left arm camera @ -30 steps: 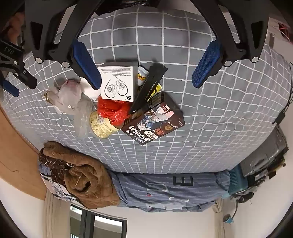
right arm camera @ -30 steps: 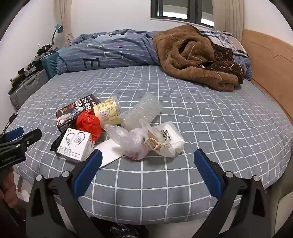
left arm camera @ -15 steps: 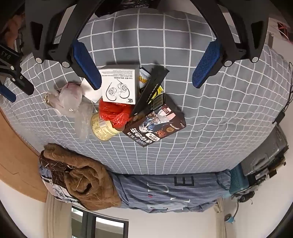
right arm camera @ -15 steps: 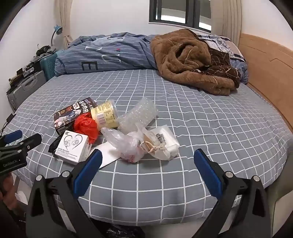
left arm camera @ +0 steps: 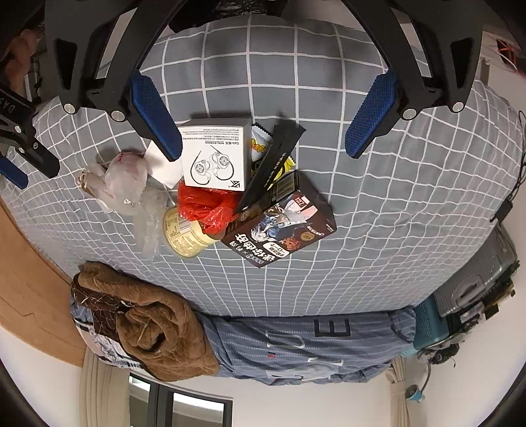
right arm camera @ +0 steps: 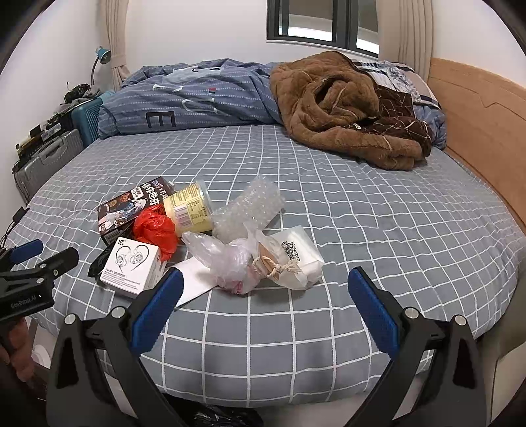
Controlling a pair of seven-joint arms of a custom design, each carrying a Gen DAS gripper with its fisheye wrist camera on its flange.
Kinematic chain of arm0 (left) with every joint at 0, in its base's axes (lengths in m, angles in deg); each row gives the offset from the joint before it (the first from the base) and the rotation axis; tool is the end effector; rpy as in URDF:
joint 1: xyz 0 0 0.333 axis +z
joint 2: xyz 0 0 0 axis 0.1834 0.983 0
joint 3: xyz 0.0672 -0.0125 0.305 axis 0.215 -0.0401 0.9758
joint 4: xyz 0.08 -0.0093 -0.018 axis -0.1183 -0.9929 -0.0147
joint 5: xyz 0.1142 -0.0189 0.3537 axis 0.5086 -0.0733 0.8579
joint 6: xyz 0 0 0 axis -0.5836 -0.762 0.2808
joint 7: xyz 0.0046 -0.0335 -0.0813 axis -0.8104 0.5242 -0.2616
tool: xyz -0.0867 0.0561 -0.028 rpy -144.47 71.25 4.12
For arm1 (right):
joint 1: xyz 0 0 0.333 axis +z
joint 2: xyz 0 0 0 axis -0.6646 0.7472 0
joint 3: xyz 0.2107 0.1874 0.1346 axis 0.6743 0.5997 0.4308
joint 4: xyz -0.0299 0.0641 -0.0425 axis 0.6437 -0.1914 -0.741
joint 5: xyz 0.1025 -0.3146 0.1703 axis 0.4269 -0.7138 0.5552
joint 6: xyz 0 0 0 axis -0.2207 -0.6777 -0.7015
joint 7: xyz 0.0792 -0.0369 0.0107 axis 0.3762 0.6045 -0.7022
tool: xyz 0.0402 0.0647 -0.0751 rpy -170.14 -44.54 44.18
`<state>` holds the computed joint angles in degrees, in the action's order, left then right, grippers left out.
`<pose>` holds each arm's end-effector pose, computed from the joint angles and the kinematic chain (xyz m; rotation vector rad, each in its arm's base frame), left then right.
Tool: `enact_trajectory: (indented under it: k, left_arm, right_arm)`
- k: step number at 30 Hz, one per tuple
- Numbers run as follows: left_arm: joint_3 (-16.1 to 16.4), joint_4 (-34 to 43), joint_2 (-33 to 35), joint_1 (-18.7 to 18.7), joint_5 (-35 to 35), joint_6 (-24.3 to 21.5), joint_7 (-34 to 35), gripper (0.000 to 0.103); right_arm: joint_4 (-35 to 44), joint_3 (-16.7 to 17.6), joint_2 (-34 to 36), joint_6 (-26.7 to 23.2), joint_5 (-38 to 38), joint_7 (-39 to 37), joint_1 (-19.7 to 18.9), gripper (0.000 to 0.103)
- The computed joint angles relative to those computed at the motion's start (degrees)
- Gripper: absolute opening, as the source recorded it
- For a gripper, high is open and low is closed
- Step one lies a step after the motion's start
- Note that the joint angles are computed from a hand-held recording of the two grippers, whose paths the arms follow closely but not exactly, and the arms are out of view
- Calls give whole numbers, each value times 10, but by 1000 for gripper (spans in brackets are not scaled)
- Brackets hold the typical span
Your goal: Collect trash
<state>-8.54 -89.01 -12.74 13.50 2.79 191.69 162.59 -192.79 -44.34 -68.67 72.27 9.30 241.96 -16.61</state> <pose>0.5871 -0.0134 0.5833 -1.3739 2.2106 -0.9194 0.4654 0.2965 0.5798 -1.3504 2.1184 -0.9830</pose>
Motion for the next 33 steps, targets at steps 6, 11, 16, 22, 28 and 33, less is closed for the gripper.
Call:
enact_trajectory:
  k: [6,11,16,22,28,33]
  left_arm:
    - [1,-3,-6,-1,-5,3,6,97]
    - [2,-4,-7,-1,-3,1,7,97]
    - [2,-1,-4,0,-2,-2,4,97]
    - [1,-3,-5,-1,-4,2,10,97]
    - [2,-8,-10,-2,-6,1,15,97]
    - [3,-11,-11,-2,-9,1,19,97]
  right_arm:
    - [4,1,1,-3,-5,-1,2,96]
    - [4,2,0,-7,-8,0,3,96]
    - [-1,0,-3,-2,-3,1,0,96]
    - [0,1,-4,-1,-1,-1,-1,96]
    - [1,3,-5,-2,-5,5,1,96]
    - [2,3,-4,-4,-1,0,1,96]
